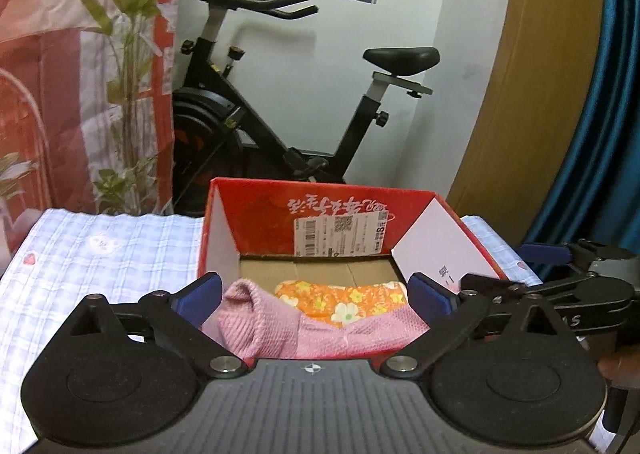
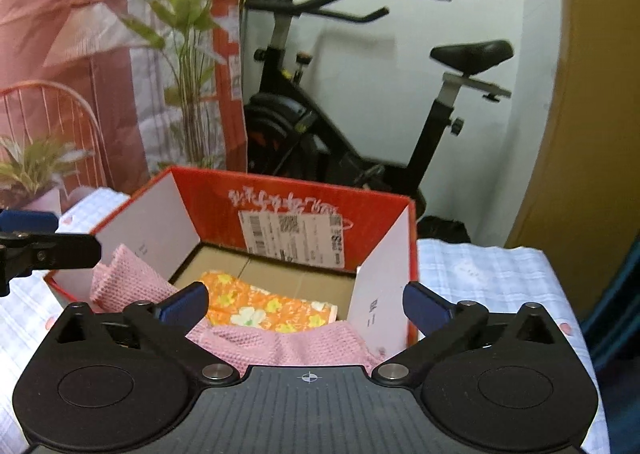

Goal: Organize soft objects
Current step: 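Lower the pink towel into the red box and release it, then move the right tool to the blue cotton pad bag and grasp it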

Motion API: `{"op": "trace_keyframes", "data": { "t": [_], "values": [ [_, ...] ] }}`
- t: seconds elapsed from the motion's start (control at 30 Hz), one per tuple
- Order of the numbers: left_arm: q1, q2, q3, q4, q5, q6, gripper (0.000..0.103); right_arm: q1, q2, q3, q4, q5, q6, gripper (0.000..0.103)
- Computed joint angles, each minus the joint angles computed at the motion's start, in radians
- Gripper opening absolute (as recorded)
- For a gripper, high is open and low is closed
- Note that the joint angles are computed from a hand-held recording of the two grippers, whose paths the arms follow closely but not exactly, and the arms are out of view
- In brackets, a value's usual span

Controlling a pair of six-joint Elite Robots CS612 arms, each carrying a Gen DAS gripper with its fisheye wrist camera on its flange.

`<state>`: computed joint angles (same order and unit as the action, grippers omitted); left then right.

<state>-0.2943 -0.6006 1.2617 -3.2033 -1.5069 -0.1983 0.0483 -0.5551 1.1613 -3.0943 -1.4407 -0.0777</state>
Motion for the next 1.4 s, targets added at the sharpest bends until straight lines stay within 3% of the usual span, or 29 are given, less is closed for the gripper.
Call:
{"op": "trace_keyframes", "data": {
  "t": [0.4,0.67,1.1,1.4],
  "values": [
    [-0.022,-0.073,0.146,-0.084,0.077,-0.016,0.103,-0.012,-0.062,0.147,-0.185,0.029,0.043,0.103],
    [-0.038,-0.106,0.245,-0.138,0.134,-0.006,0.103,-0.009,-0.091,0.23,-0.241,0.056,0.062,0.103],
    [-0.046,-0.134,0.358,-0.189,0.118,-0.052,0.103,0.006,-0.115,0.355,-0.363,0.053,0.074,0.103],
    [-0.052,-0.135,0.408,-0.182,0.077,-0.078,0.103,0.012,-0.121,0.43,-0.415,0.089,0.079,0.102]
  ]
}}
